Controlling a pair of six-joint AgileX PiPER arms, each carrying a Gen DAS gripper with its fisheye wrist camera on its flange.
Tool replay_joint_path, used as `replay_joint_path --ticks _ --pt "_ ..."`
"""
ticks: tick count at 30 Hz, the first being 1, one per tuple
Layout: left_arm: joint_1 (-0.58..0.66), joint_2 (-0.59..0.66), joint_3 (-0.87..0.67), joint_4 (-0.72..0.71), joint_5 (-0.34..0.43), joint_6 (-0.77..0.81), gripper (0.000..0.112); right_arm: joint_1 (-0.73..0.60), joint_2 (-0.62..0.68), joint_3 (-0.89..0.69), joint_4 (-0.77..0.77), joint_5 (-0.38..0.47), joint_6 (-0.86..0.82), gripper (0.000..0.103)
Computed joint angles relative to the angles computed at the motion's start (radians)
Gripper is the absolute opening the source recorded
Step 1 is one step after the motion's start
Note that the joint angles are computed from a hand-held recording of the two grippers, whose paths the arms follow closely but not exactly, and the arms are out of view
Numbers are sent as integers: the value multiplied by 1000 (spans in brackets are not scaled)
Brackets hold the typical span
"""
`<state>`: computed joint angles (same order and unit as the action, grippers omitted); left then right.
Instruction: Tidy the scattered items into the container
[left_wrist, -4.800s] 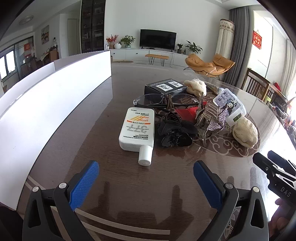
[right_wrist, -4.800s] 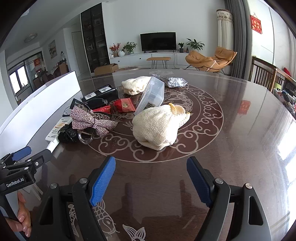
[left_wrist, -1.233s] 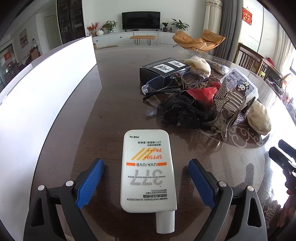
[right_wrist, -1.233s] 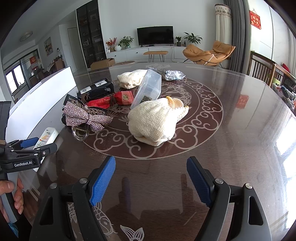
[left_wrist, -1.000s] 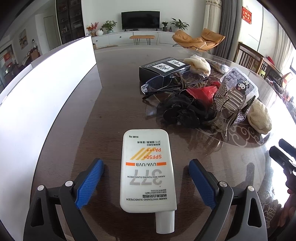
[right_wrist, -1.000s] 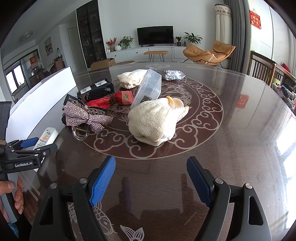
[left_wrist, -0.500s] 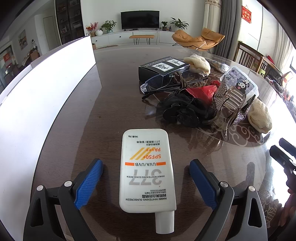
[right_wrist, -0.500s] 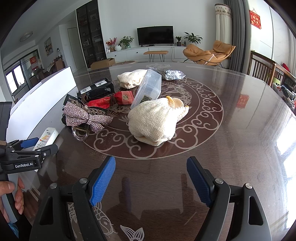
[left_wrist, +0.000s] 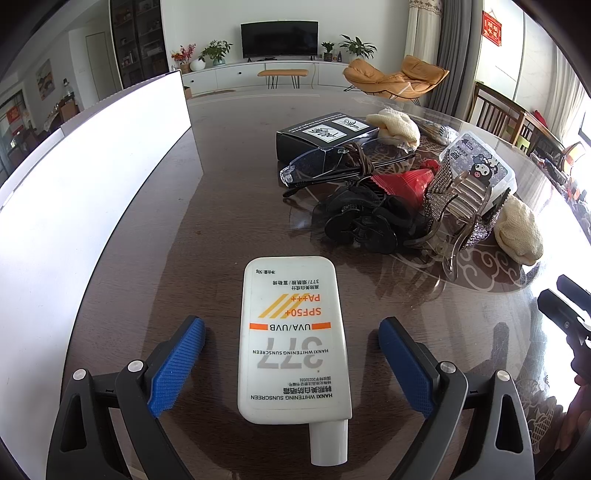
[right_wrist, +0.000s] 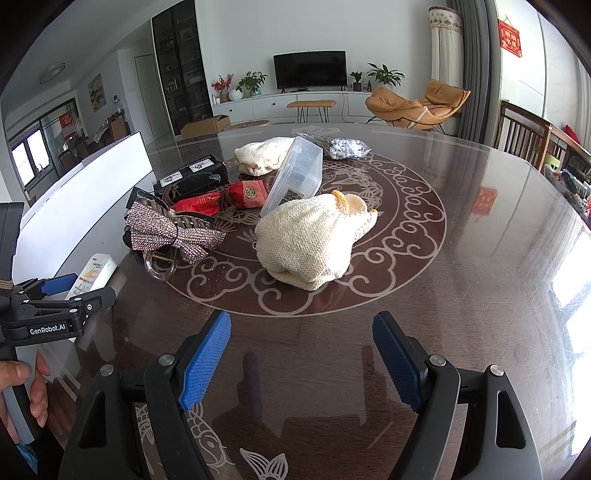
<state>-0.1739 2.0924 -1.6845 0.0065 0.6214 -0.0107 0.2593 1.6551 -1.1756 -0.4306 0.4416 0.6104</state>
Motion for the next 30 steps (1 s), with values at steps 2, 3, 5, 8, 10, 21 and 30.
replay_joint_path --ticks 2,3,5,8,10,21,30 --pt "0 0 0 0 0 0 96 0 0 0 0 -1 1 80" --pt "0 0 0 0 0 0 96 1 0 0 1 0 1 80" --pt "0 0 0 0 0 0 96 4 0 3 -3 -3 9 80" --pt "0 -1 1 0 0 0 96 5 0 10 -6 -12 15 80" --pt "0 0 0 0 0 0 96 6 0 11 -8 -13 19 80" --pt "0 0 0 0 1 0 96 7 -1 11 -7 -13 20 80" --pt "0 0 0 -1 1 1 96 5 0 10 -2 -13 15 80"
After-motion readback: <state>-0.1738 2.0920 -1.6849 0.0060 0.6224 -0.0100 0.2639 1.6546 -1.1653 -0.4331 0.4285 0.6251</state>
